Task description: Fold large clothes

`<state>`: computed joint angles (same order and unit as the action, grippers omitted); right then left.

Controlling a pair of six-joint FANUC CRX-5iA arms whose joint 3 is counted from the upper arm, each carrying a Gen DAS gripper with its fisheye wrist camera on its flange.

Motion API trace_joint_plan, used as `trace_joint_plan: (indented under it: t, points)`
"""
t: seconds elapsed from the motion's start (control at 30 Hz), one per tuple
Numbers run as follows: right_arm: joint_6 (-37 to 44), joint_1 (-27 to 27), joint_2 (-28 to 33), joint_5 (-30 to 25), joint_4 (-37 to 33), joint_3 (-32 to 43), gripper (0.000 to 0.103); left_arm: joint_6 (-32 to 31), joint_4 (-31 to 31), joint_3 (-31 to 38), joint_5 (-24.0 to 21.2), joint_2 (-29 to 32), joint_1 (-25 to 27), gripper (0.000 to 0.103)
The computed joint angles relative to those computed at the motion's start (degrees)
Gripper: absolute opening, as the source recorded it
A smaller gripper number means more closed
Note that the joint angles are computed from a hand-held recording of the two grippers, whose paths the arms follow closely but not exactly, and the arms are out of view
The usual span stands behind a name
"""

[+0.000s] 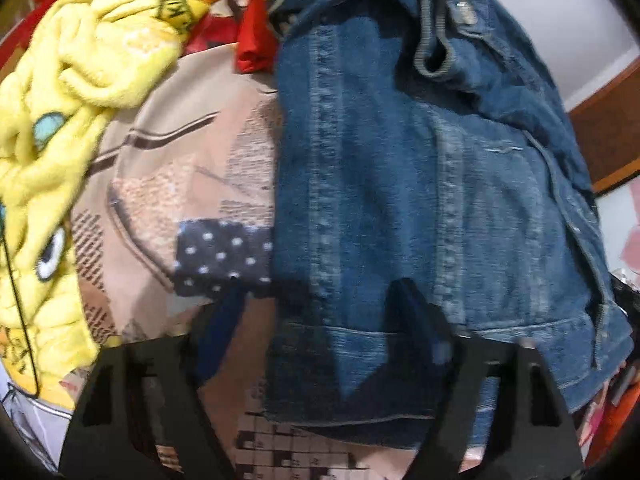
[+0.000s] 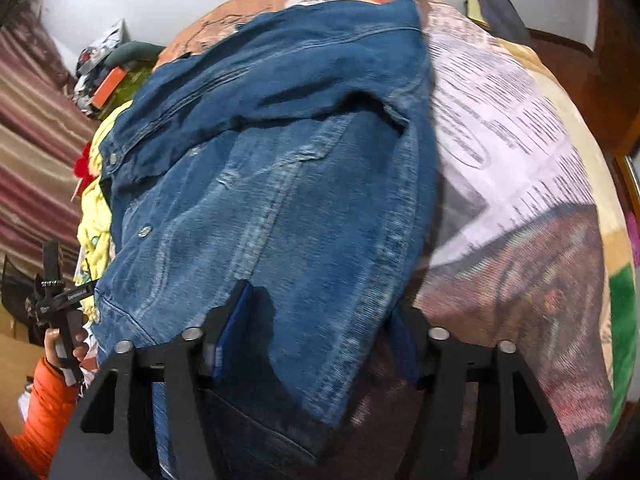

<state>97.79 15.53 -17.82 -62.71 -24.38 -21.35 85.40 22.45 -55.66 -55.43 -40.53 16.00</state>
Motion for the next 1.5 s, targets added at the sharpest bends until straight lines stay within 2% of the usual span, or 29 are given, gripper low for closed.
trace_joint_plan:
  t: [0.03, 0.07, 0.1, 0.13, 0.23, 0.27, 0.37, 0.47, 0.53, 0.7, 0.73, 0.83, 0.87, 1.0, 1.07, 1.23, 1.37, 1.43, 1.5]
  points:
    - [-0.11, 0.80, -0.03, 0.55, 0.52, -0.14, 0.038, -1.03, 1.26, -0.29, -0.07, -0.13, -0.24, 0.051]
    - [-0.40, 1.48, -0.10, 1.12, 1.21, -0.35, 0.025, 0.21, -0.02, 0.69, 0.14, 0.36, -1.72, 0.045]
    - [-0.25, 1.61, -0.06, 1.33, 1.27, -0.29, 0.020, 3.23, -3.46, 2.56, 0.70, 1.28, -4.19, 0.034]
    - [-0.34, 1.53, 0.11, 1.49, 1.15, -0.12, 0.013, 5.46, -6.25, 4.25, 0.96, 2.37, -6.14, 0.026]
    - [0.13, 1.29, -0.34, 2.24, 0.41, 0.02, 0.012, 7.78, -7.39, 5.72, 1.23, 2.23, -7.67, 0.020]
    - [-0.21, 2.01, -0.91, 2.93, 1.16, -0.28, 0.012, 8.42, -7.65, 6.63, 1.32, 2.34, -7.97, 0.014]
    - [-0.40, 3.56, -3.54, 5.58, 3.20, -0.87, 0.012, 8.24, -6.14, 7.40, 1.52, -0.16, -7.18, 0.013]
    - [1.36, 2.77, -4.18, 6.03, 1.60, 0.70, 0.012, 5.89, -3.27, 9.31, 1.52, -0.53, -5.81, 0.013]
    - [2.47, 2.29, -4.26, 6.33, 0.64, 1.94, 0.012, 6.72, -4.68, 12.19, 1.91, -0.22, -6.60, 0.013]
    - [3.83, 2.06, -3.72, 8.92, -0.02, 4.81, 0.010, 1.13, -0.49, 17.15, 5.05, 1.03, -3.54, 0.012]
    - [4.41, 1.56, -3.03, 9.37, -0.59, 5.97, 0.010, -1.29, 1.30, 17.65, 6.09, 1.57, -2.24, 0.012]
    - [6.14, -0.41, -0.17, 10.01, -3.07, 9.88, 0.010, -1.04, 0.88, 21.93, 8.77, 4.61, -3.08, 0.011]
    - [6.45, -0.76, 0.96, 10.51, -3.40, 11.17, 0.010, -1.21, 1.04, 23.00, 9.81, 5.45, -3.07, 0.000]
    - [6.94, -2.85, 7.30, 10.75, -5.94, 17.87, 0.010, 2.97, -3.93, 29.01, 17.06, 9.23, -3.29, 0.000]
    - [5.22, -2.20, 11.51, 11.69, -4.84, 21.31, 0.010, 3.25, -4.62, 32.54, 18.21, 13.44, -3.12, 0.000]
    - [1.67, 0.52, 18.86, 12.62, 0.71, 24.82, 0.010, 7.53, -12.62, 39.64, 14.51, 22.67, -5.21, 0.000]
    - [1.35, -0.14, 20.13, 13.13, 2.24, 22.95, 0.010, 8.91, -15.73, 37.56, 11.98, 24.61, -6.73, 0.000]
    - [2.08, -1.33, 20.18, 11.83, 1.61, 22.52, 0.011, 10.42, -17.48, 36.56, 9.76, 25.14, -7.49, 0.004]
    - [3.00, -2.49, 20.01, 9.79, 1.10, 22.42, 0.011, 11.76, -18.42, 35.56, 7.86, 25.39, -8.08, 0.017]
